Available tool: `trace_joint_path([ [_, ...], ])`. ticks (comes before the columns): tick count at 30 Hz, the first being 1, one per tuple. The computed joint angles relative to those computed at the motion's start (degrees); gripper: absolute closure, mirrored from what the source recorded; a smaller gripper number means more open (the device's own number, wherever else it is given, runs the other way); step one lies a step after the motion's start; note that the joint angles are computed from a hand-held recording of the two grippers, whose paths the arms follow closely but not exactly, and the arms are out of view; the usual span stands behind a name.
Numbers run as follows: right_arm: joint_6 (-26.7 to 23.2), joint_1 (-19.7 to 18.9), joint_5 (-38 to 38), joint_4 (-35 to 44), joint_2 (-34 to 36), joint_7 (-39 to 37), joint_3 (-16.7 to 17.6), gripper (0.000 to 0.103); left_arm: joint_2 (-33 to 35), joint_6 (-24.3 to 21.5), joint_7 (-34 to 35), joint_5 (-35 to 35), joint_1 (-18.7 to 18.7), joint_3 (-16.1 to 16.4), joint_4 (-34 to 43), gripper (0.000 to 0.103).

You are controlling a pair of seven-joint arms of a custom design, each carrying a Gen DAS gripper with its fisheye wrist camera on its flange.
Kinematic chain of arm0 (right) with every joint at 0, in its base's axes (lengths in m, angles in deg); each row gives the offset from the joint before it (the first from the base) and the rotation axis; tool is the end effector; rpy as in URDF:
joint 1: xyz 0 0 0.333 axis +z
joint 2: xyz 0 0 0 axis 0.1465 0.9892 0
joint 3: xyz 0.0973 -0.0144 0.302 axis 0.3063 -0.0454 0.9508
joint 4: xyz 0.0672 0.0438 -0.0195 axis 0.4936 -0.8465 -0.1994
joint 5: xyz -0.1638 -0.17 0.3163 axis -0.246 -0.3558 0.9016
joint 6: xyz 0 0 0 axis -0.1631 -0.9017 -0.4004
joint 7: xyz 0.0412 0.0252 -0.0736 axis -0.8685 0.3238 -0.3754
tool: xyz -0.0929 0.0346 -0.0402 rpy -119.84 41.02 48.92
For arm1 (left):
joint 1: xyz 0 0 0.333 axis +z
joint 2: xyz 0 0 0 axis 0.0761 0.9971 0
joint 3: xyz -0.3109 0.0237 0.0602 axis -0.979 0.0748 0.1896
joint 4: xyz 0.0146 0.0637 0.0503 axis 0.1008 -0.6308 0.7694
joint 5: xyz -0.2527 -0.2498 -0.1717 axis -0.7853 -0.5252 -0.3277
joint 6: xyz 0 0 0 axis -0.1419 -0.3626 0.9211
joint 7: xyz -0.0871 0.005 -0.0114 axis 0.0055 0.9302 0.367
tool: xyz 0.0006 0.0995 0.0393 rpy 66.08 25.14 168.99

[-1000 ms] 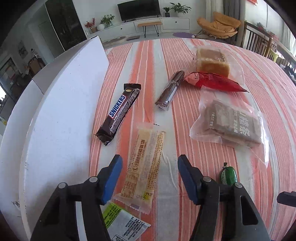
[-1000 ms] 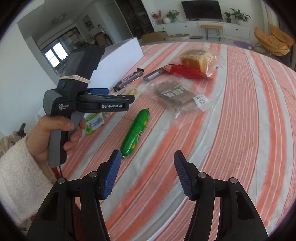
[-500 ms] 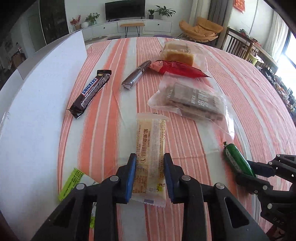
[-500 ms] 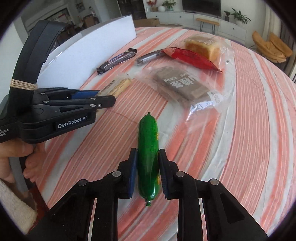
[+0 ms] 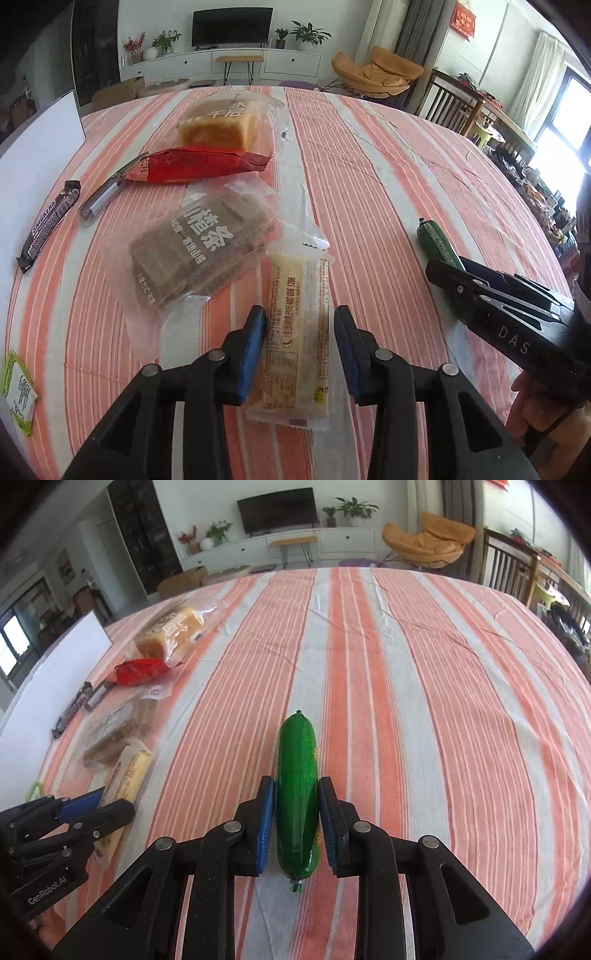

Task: Organize snacks

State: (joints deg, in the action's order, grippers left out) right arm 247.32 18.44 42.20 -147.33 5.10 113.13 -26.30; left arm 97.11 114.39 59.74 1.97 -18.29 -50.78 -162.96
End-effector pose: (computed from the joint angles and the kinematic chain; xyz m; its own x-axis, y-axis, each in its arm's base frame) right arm 0.6224 0.2551 0.3634 0.3117 -0.9369 -0.1583 -0.7800 -0.1572 -0.6057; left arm 0.5885 -0.2638 0.3630 0.0376 -0.9847 0.1699 -0.8239 -0.1268 -0.5524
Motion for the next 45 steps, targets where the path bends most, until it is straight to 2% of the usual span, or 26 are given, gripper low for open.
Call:
trace_joint_path([
  [1, 0.36, 1.34, -2.26, 0.43, 0.40, 2.36, -1.45, 0.049, 0.89, -0.09, -0.50, 0.56, -0.48, 0.42, 1.07, 0.034],
  [2, 0.95, 3.80, -3.10, 0.17, 0.26, 3.53, -4.18, 0.036, 1.64, -1.76, -2.95, 2.80, -2.43, 2.32, 2.36, 0.017],
  [3, 1.74, 7.17, -6.01, 0.23, 0.68, 6.79, -7.90, 0.023, 2.05, -3.15, -6.45, 6.37, -4.59, 4.62, 3.03, 0.013],
  [4, 2.31, 9.05, -8.48, -0.16, 0.55, 8.96, -10.16, 0.024, 2.25, -2.88, -10.09, 10.49, -6.10, 6.46, 2.98, 0.012],
  [5, 2.42, 9.21, -9.64, -0.49, 0.26, 9.76, -10.43, 0.024, 2.45, -3.43, -12.54, 13.50, -6.87, 7.38, 3.15, 0.008],
  [7, 1.57, 10.62, -12.56, -0.41, 0.06, 12.27, -12.01, 0.023, 2.58, -6.21, -13.07, 14.50, -5.94, 6.18, 3.94, 0.006],
  [8, 0.60, 12.70, -15.08, 0.11, 0.17, 14.61, -14.22, 0.023, 2.63, -6.57, -14.05, 16.04, -5.79, 6.07, 4.12, 0.006],
  [9, -0.19, 14.69, -17.83, 0.88, 0.59, 17.11, -16.49, 0.023, 2.48, -7.33, -14.74, 16.67, -5.27, 5.66, 3.93, 0.001],
  [10, -0.76, 15.01, -19.12, 1.13, 0.64, 18.67, -16.93, 0.020, 2.92, -9.06, -14.79, 16.04, -4.49, 4.72, 4.74, 0.000],
  [12, -0.83, 12.34, -18.60, 0.82, 0.25, 18.30, -14.01, 0.016, 3.26, -9.70, -16.27, 17.33, -3.47, 3.84, 5.34, 0.000],
  [18, -1.18, 10.66, -20.76, 1.20, 0.45, 19.40, -12.69, 0.015, 3.68, -9.84, -17.67, 19.21, -1.23, 1.60, 5.63, 0.000],
  [45, -1.22, 9.81, -21.77, 1.29, 0.54, 20.13, -11.90, 0.015, 3.63, -10.08, -18.16, 20.00, -0.03, 0.30, 5.65, 0.000],
])
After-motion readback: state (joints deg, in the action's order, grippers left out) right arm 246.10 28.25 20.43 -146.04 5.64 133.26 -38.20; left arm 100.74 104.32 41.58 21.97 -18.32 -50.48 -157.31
